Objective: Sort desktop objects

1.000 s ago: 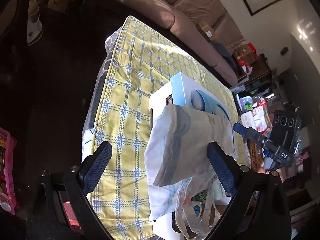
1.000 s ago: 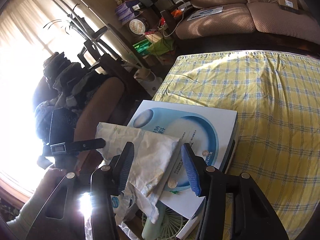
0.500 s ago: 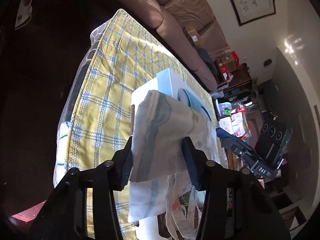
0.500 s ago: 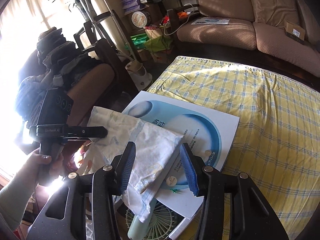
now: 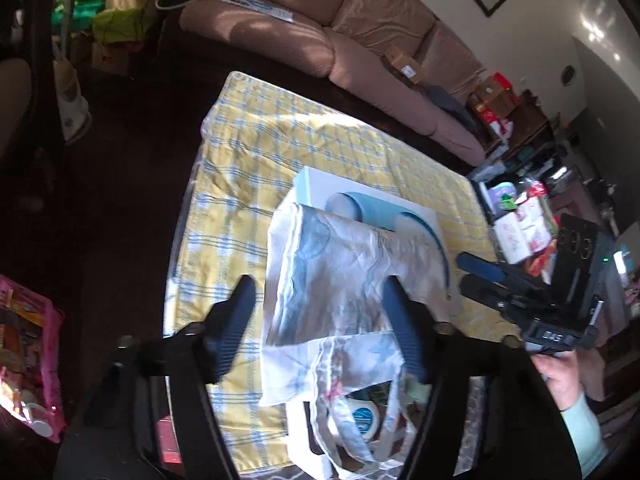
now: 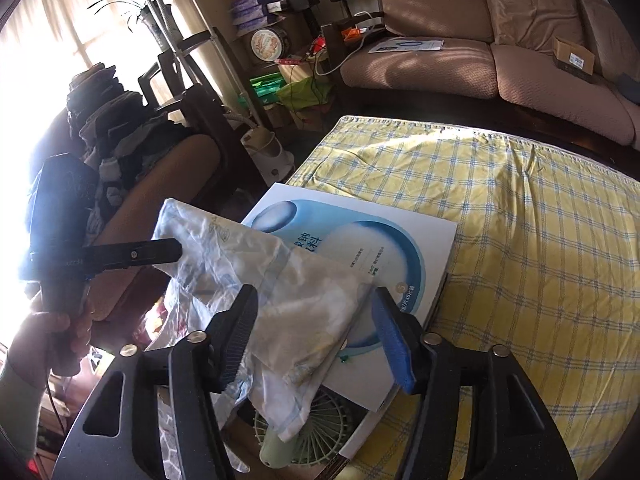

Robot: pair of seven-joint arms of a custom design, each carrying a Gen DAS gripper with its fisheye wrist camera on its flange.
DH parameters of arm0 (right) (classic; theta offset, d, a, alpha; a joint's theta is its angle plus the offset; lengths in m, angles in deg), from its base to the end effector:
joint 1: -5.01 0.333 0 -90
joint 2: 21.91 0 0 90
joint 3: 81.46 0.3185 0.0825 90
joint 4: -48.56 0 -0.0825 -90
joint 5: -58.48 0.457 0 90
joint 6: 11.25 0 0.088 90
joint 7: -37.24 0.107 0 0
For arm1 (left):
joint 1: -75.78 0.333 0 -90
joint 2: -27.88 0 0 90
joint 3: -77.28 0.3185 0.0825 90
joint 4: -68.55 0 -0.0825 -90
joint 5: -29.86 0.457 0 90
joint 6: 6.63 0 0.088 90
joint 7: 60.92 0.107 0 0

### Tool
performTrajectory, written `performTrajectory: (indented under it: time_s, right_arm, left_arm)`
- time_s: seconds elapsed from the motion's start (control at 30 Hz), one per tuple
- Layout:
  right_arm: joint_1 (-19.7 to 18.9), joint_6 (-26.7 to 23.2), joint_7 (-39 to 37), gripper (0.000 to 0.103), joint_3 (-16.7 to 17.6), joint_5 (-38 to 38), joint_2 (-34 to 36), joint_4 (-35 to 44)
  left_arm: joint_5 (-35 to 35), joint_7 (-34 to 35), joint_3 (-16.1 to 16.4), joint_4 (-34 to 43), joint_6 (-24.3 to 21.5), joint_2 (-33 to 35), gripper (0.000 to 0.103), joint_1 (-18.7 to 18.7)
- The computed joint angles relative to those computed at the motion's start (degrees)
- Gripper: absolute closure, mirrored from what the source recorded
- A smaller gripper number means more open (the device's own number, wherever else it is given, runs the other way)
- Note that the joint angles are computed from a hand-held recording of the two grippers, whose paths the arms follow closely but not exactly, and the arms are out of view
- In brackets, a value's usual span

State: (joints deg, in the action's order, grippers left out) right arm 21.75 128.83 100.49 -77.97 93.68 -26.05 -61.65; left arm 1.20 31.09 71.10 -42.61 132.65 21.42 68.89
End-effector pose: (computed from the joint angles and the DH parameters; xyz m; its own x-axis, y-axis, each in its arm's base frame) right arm 0.6132 0.2277 0.5700 0.5214 -0.7990 -0.2995 -0.7379 -0.2460 -0.6285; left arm 0.6250 -0.1493 0.5844 -0.1104 -0.8932 0.4360 -0.8568 -0.1368 -0.4972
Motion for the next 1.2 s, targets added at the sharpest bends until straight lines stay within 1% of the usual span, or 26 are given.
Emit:
performTrajectory:
  time_s: [0.03, 0.07, 0.1, 0.17, 0.23, 0.3, 0.37, 0.4, 0.47, 0.5, 0.53, 0.6, 0.63, 0.7, 0.8, 0.9, 1.0, 1.07, 1.13, 1.2]
  right_arm:
    - [-0.16, 1.18, 1.25, 0.012, 0.10, -1.50, -0.84, -1.00]
    - [-0.40, 2.04, 3.14, 0.006, 0.26, -4.06, -1.63, -1.80]
    - [-0.61, 2.38, 4.25, 0.005, 0.23, -5.81, -2.53, -2.60]
    - [-1.00, 3.44, 5.06, 0.000, -0.35, -6.44, -4.89, -5.04]
    - [-1.46, 4.18, 4.73, 0.000, -1.26, -6.03, -7.47, -7.98]
    - [-2.98, 5.14, 6.98, 0.000, -1.28, -10.03, -10.27, -11.41]
    - [-4.16, 6.10, 7.87, 0.000, -1.95, -11.87, -13.35, -15.15]
    - [-5.00, 6.37, 8.42, 0.000, -2.30, -12.96, -14.90, -17.11]
    - [-6.46, 6.25, 8.84, 0.000, -3.52, -13.97, -17.50, -20.24]
    - [-7.22, 6.21, 8.93, 0.000, -4.25, -14.08, -18.49, -21.57]
    - [-8.15, 6.13, 9.19, 0.000, -4.81, -14.46, -19.34, -22.71]
    - [-10.21, 6.59, 9.48, 0.000, -5.62, -15.73, -20.49, -24.71]
    - [-11.21, 6.86, 9.61, 0.000, -5.91, -16.42, -20.90, -25.56]
    - [-12.81, 7.59, 9.15, 0.000, -6.49, -17.64, -21.48, -27.08]
    - [-14.50, 7.97, 8.47, 0.000, -7.30, -18.48, -20.94, -28.08]
    - [-15.81, 10.15, 8.23, 0.000, -7.28, -19.31, -19.88, -29.30]
    - [-16.34, 11.71, 8.19, 0.000, -7.21, -19.58, -18.35, -29.86]
    - [-16.27, 11.94, 8.17, 0.000, -7.35, -19.09, -17.51, -29.88]
    - [-17.31, 13.30, 9.62, 0.000, -6.16, -21.20, -17.16, -30.37]
    - [-17.66, 15.20, 9.82, 0.000, -5.76, -22.56, -17.10, -31.03]
  left_arm:
    - [7.05, -4.95, -1.31, -1.39, 2.97, -1.48, 0.002, 0.53]
    - [12.95, -9.00, -2.35, -2.68, 5.30, -3.01, 0.001, 0.87]
    - [17.13, -11.47, -3.08, -3.74, 6.81, -4.48, 0.000, 0.79]
    - [22.32, -13.34, -4.02, -4.59, 7.93, -6.48, 0.000, -0.44]
    - [27.79, -16.50, -5.73, -4.86, 7.46, -7.78, 0.000, -1.71]
    - [29.72, -18.64, -6.81, -4.93, 8.42, -7.99, 0.000, -4.06]
    - [34.61, -24.11, -9.39, -3.76, 8.20, -6.67, 0.000, -5.22]
    - [36.28, -26.53, -10.36, -2.67, 8.70, -5.16, 0.000, -6.15]
    - [35.15, -27.81, -10.83, -0.99, 10.30, -1.99, 0.000, -9.20]
    - [35.26, -28.90, -11.27, 0.42, 10.13, 0.04, 0.000, -10.37]
    - [37.07, -31.31, -12.01, 2.04, 9.67, 2.11, 0.000, -11.26]
    - [43.07, -37.01, -12.89, 4.78, 9.51, 6.00, 0.000, -12.88]
    - [45.21, -39.82, -12.98, 5.97, 9.28, 7.67, 0.000, -13.82]
    - [46.72, -42.74, -12.84, 8.05, 9.37, 11.02, 0.000, -15.58]
    - [52.22, -47.18, -11.87, 12.04, 7.11, 16.22, 0.000, -18.65]
    - [56.65, -52.49, -10.33, 15.42, 3.67, 20.57, 0.000, -21.57]
    - [58.98, -55.50, -9.33, 17.83, 0.85, 23.96, 0.000, -23.58]
    - [59.34, -55.84, -9.10, 18.79, 0.14, 25.55, 0.000, -24.27]
    - [61.95, -57.71, -8.16, 18.87, -0.28, 25.96, 0.000, -25.47]
    - [63.12, -58.23, -7.93, 19.50, -1.54, 26.44, 0.000, -26.06]
